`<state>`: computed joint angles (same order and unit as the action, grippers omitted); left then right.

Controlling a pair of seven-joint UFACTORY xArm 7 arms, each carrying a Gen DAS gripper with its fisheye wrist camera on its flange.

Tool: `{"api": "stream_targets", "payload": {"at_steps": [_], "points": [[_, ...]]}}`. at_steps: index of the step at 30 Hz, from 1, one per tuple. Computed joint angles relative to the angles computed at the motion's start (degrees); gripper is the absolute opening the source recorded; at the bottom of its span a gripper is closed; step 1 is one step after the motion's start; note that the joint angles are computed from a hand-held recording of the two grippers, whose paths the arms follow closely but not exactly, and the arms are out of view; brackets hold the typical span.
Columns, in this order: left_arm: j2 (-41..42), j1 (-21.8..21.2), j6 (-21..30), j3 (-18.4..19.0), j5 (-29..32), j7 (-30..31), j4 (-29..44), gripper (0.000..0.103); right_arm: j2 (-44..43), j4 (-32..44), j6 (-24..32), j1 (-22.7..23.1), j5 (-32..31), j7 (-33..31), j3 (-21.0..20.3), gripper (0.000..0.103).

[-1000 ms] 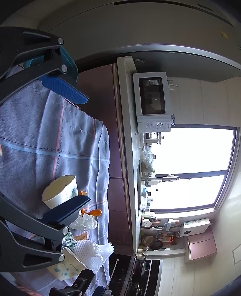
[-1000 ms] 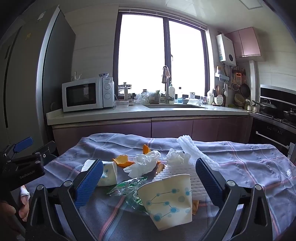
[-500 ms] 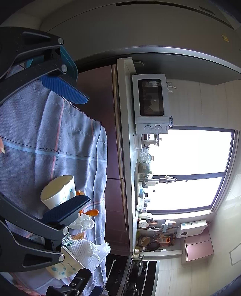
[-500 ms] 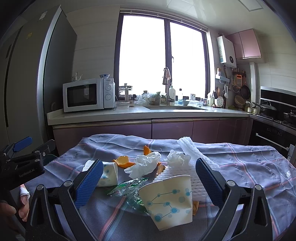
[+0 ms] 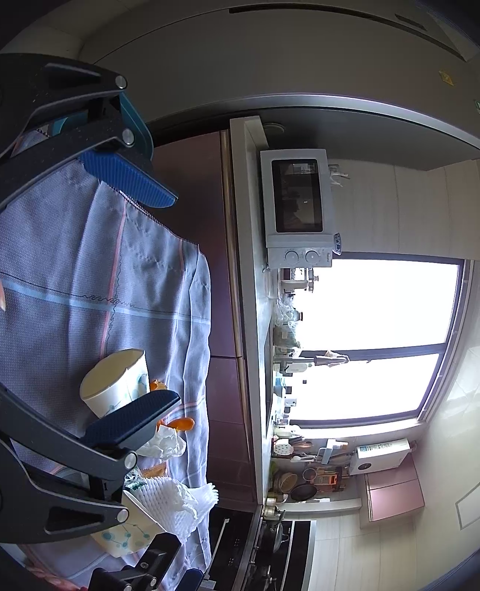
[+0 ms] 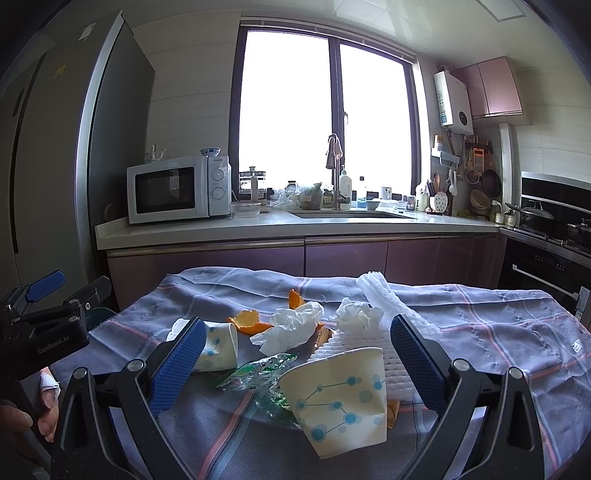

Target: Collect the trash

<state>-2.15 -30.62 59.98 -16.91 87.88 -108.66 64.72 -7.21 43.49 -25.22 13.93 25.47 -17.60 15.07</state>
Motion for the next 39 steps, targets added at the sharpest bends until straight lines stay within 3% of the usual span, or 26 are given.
{"api": "stream_targets", "payload": {"at_steps": [39], "points": [[0.1, -0.3, 0.4, -0.1, 0.3, -0.5, -0.1, 0.097, 0.3, 0.1, 0.5, 0.4, -2.7, 2.6, -1.0, 0.097]]}}
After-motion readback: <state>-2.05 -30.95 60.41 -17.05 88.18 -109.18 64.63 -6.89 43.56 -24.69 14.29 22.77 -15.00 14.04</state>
